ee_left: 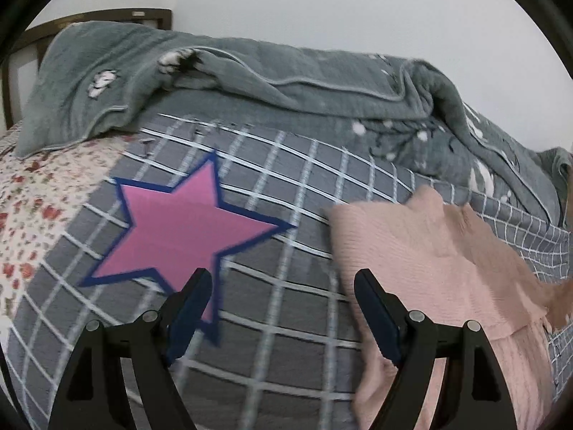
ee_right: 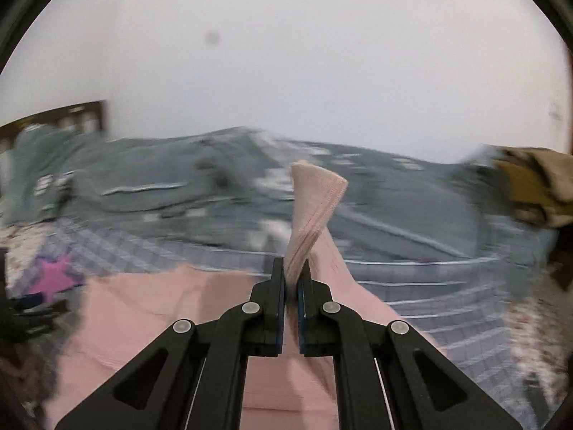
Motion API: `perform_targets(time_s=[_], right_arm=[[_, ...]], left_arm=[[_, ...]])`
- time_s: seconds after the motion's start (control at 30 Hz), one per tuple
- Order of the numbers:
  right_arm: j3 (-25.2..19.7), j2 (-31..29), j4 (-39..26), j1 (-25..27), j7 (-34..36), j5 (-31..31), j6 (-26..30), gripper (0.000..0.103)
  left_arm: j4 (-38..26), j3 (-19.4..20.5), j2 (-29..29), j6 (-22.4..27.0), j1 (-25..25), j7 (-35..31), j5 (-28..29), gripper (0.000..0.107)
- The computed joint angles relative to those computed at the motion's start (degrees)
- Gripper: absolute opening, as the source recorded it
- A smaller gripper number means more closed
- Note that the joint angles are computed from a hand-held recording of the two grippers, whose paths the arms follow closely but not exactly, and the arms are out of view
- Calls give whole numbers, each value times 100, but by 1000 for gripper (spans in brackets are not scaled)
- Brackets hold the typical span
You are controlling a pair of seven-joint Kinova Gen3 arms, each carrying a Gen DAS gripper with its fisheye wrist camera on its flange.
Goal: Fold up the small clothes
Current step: 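Carry the held sleeve across the sweater body with the right gripper, then lower the sleeve onto the sweater and open the right gripper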
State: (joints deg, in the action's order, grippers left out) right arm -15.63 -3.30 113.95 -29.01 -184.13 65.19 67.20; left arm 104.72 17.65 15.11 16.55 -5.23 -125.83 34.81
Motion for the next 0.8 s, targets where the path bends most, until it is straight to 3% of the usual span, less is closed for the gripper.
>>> perform_targets(time_s=[0.1,0.2,0.33,0.4,0.5,0.57,0.67,0.73,0.8], right_arm=[[127,690,-381,-311,-119,201,-611,5],[-10,1237,-666,-219,-182,261,-1310,5],[375,1875,-975,-472,158,-184,-2001,6],[225,2027,-1011,-168,422,-580,-2420,12],[-212,2037,-884,471,802,-1067,-3026,38],[-182,1822,-652,420,616,-949,-3080,42],[516,1215,-46,-237,-83,-635,-3207,54],[848,769,373,-534,-462,-515,-3126,54],[775,413,659,-435,-568,-575,-2932,54]], left_arm=[[12,-105,-16,-20,-112,-51,-13,81],[-11,-194,10,-17,-192,26,-77,81],[-115,-132,103,261,-475,-163,90,81],[-80,-128,99,295,-547,-476,342,81],[14,413,106,366,-1080,-1175,865,81],[54,541,97,513,-1224,-1639,1247,81],[62,389,58,674,-1034,-1981,1542,81],[73,372,34,786,-960,-2191,1732,81],[93,328,6,903,-890,-2368,1908,81]])
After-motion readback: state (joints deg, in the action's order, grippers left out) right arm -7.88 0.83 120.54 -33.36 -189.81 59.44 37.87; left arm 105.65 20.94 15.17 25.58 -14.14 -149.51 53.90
